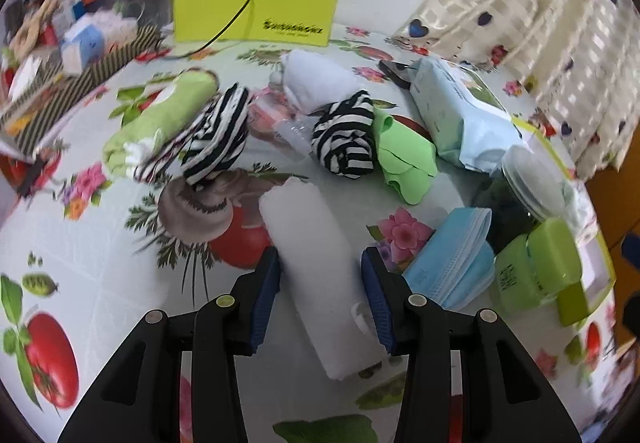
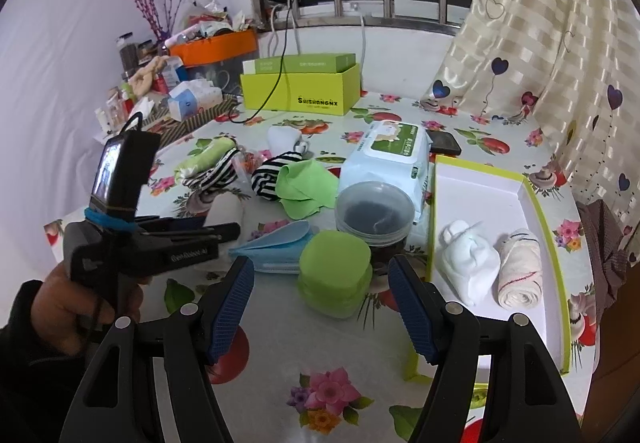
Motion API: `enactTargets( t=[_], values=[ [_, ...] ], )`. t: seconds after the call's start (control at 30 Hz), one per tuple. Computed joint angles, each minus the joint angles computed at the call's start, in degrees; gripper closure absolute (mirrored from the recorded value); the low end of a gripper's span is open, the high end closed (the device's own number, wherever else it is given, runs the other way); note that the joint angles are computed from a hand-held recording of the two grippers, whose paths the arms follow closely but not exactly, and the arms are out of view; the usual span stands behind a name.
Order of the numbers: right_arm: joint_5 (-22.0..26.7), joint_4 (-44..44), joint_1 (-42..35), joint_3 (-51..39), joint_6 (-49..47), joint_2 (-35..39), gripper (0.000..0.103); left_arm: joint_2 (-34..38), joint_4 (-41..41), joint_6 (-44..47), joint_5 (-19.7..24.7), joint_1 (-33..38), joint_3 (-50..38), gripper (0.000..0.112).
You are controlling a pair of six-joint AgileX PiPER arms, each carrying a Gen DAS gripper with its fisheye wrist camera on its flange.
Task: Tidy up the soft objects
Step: 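Grasp the rolled white cloth with the left tool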
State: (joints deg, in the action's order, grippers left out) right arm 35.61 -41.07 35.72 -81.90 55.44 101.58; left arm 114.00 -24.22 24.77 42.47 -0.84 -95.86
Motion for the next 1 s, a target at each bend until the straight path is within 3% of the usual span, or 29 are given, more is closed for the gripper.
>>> enactTargets(
  t=[0.07, 0.13, 0.43, 0.67, 0.8, 1.0],
  values=[
    [0.39, 0.85, 0.15, -1.25, -1.1, 0.73, 0.033, -0.11, -1.04, 1.95, -0.42, 0.29, 0.39, 0.07],
    [0.77, 2.17, 0.4, -2.81, -2.71, 1.8, 0.033, 0.02, -3.28, 4.58, 0.54, 1.13, 0.25, 0.079],
    [2.9, 16.29, 0.54, -15.98, -17.27, 11.62, 0.033, -2.86, -8.95, 12.65, 0.74, 6.06, 4.35, 0.083],
    [8.89, 25.01, 0.75, -27.84, -27.42, 20.76, 0.033, -3.15, -13.47, 18.0, 4.03, 11.16, 4.54, 0.083],
    [13.9, 26.19, 1.51, -36.09, -33.8, 26.04, 0.033, -1.61, -16.26, 20.09, 9.0, 13.99, 2.23, 0.083],
    [21.19, 27.76, 2.23, -50.08, -44.46, 34.35, 0.033, 0.67, -17.08, 19.78, 12.64, 16.7, -1.34, 0.083]
  ],
)
